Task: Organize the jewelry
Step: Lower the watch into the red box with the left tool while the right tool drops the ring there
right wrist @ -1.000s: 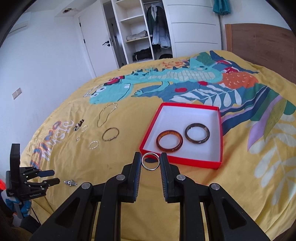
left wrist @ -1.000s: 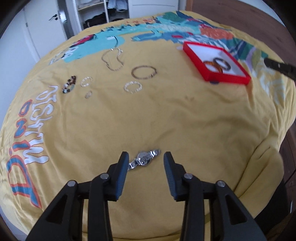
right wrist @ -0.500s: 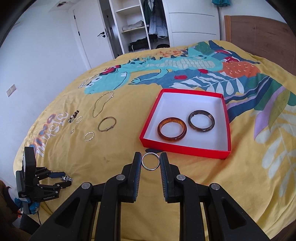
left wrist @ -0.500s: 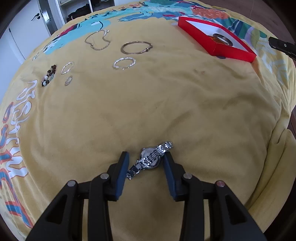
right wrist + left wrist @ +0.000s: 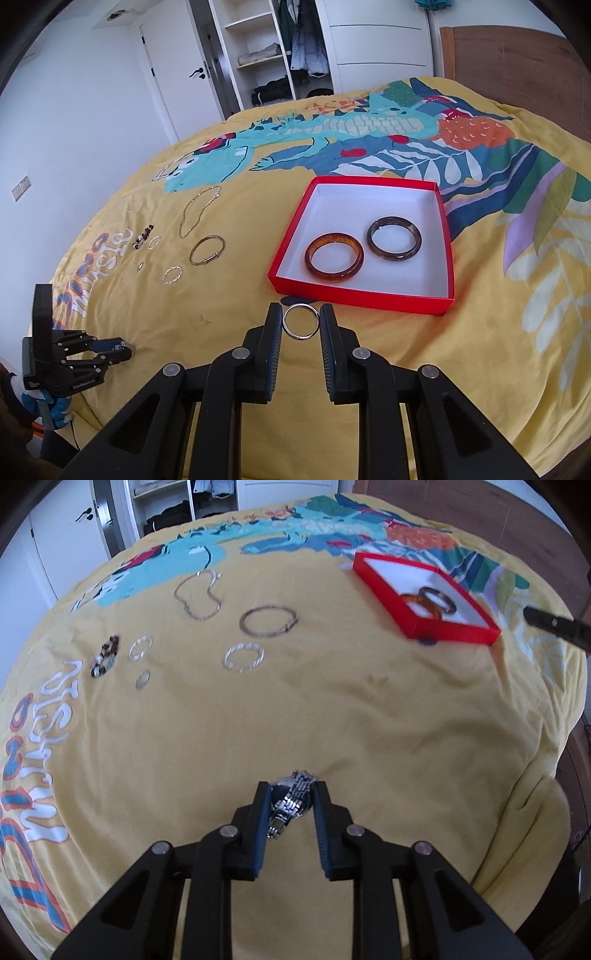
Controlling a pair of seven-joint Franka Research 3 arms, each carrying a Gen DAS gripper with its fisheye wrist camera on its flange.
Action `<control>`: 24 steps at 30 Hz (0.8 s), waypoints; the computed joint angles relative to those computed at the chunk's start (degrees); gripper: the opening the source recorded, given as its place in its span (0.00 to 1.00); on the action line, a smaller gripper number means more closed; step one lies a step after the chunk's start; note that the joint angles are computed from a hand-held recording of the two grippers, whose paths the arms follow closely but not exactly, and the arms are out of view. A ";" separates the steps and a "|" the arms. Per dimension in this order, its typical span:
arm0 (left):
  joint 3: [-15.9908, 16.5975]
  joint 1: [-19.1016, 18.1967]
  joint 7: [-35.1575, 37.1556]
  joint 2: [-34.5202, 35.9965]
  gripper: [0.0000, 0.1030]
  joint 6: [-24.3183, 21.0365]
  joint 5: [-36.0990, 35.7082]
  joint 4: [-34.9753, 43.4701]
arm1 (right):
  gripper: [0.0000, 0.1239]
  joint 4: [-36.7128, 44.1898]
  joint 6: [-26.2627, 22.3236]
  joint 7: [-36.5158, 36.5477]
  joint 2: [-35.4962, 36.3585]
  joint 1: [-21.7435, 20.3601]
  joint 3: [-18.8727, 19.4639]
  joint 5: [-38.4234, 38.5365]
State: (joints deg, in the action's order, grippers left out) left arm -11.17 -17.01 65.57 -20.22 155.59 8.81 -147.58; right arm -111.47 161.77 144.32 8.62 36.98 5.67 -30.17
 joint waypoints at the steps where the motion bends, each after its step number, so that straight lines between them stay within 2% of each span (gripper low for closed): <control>1: 0.04 -0.15 0.05 0.26 0.21 0.20 -0.22 0.82 | 0.16 -0.05 0.13 -0.09 -0.01 -0.08 -0.04 0.06; 7: 0.09 -1.11 1.40 5.60 0.21 1.58 -2.42 8.39 | 0.16 0.61 0.94 -2.30 0.96 -1.10 -0.64 1.28; 14: -1.93 -1.21 3.87 18.15 0.21 3.02 -4.09 23.69 | 0.16 5.56 0.52 -8.92 5.34 -2.48 -2.13 5.31; 18: -3.29 -1.15 2.53 28.32 0.21 1.38 -0.02 36.38 | 0.16 11.20 -0.41 -16.09 10.26 -3.62 -2.76 10.22; 20: -2.99 -2.15 0.85 34.59 0.21 -0.65 3.56 44.55 | 0.16 14.72 -1.16 -19.23 13.12 -3.94 -3.42 12.64; 24: -2.08 -4.10 -1.17 46.05 0.21 -5.31 6.16 59.81 | 0.16 23.65 -3.97 -26.28 19.68 -5.31 -4.13 18.01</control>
